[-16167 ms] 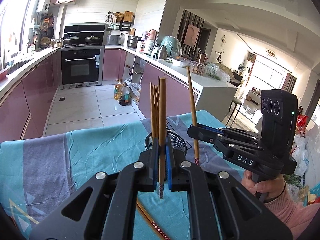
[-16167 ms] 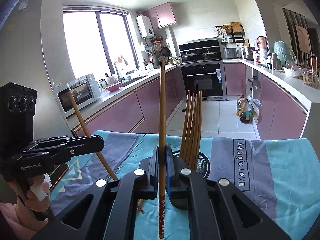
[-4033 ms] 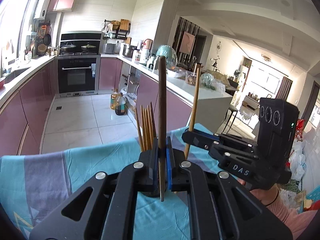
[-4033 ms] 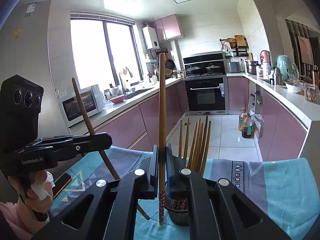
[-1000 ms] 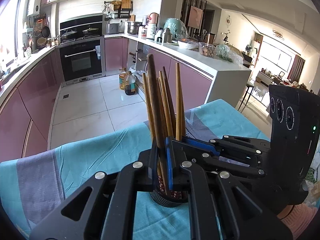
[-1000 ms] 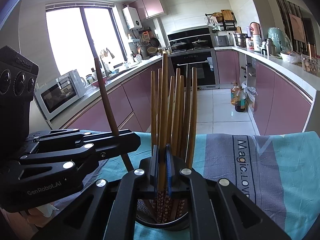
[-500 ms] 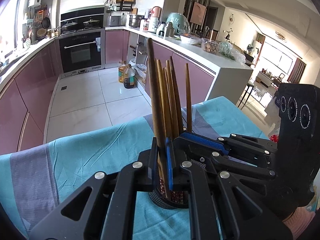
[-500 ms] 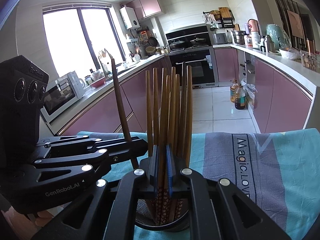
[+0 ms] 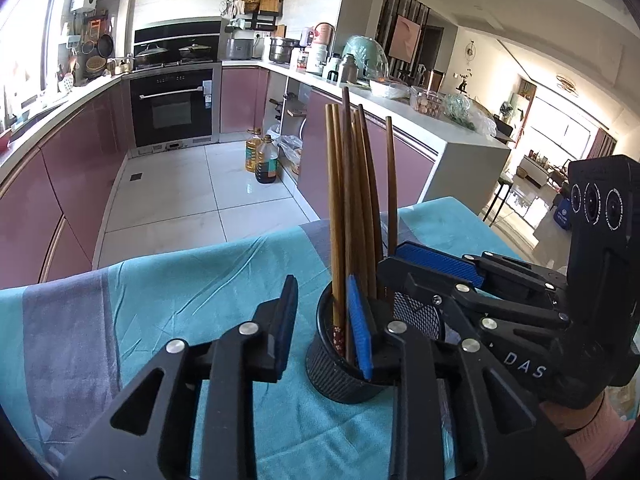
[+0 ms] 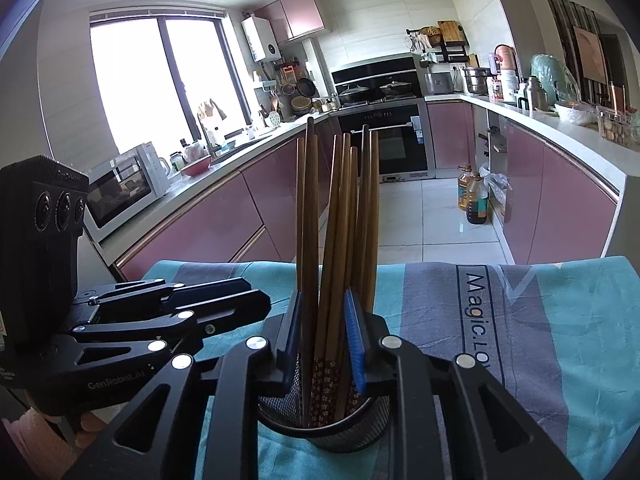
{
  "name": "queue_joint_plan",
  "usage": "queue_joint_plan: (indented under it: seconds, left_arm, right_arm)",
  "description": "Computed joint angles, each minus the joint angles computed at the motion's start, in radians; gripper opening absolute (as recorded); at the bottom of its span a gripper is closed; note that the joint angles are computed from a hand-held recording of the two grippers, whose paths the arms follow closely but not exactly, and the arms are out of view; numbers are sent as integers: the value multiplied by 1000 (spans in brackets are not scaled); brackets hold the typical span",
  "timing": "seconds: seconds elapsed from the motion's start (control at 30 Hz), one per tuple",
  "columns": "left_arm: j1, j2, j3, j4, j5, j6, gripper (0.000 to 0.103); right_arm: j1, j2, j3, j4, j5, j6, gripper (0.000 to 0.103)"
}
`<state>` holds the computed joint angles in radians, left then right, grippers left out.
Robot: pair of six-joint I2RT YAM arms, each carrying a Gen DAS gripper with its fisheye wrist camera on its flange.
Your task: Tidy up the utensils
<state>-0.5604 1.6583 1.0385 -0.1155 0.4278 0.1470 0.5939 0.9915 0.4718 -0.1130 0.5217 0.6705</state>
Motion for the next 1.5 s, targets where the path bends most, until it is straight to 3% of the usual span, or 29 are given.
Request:
queue_joint_plan:
  seconds: [0.37, 0.53, 0.6, 0.67, 0.87, 1.07, 1.27, 1.5]
  left_arm:
    - [94, -193, -236, 144, -7, -31, 59]
    - [123, -300, -342, 195, -38, -20, 81]
    - [136, -343, -384, 220, -57, -27, 98]
    - [157, -386, -428, 243, -66, -30, 98]
    - [229, -503, -527, 257, -91, -24, 98]
    - [327, -656, -640, 272, -55, -26, 98]
    - [409, -822, -722, 262, -28, -32, 98]
    - [449, -956, -774, 223, -19, -22, 98]
  right_arm:
    - [138, -28, 11, -107, 168, 50, 51]
    - [237, -3, 32, -173, 285, 112, 80]
    - [287, 2, 41, -213, 341, 152, 87]
    - [331, 18, 53, -251, 387, 198, 96]
    - [494, 103, 95, -358, 523, 375, 96]
    - [653, 299, 226, -623, 661, 698, 96]
    - [729, 433, 313, -815, 713, 945, 96]
    - [768, 532, 392, -974, 735, 1138, 96]
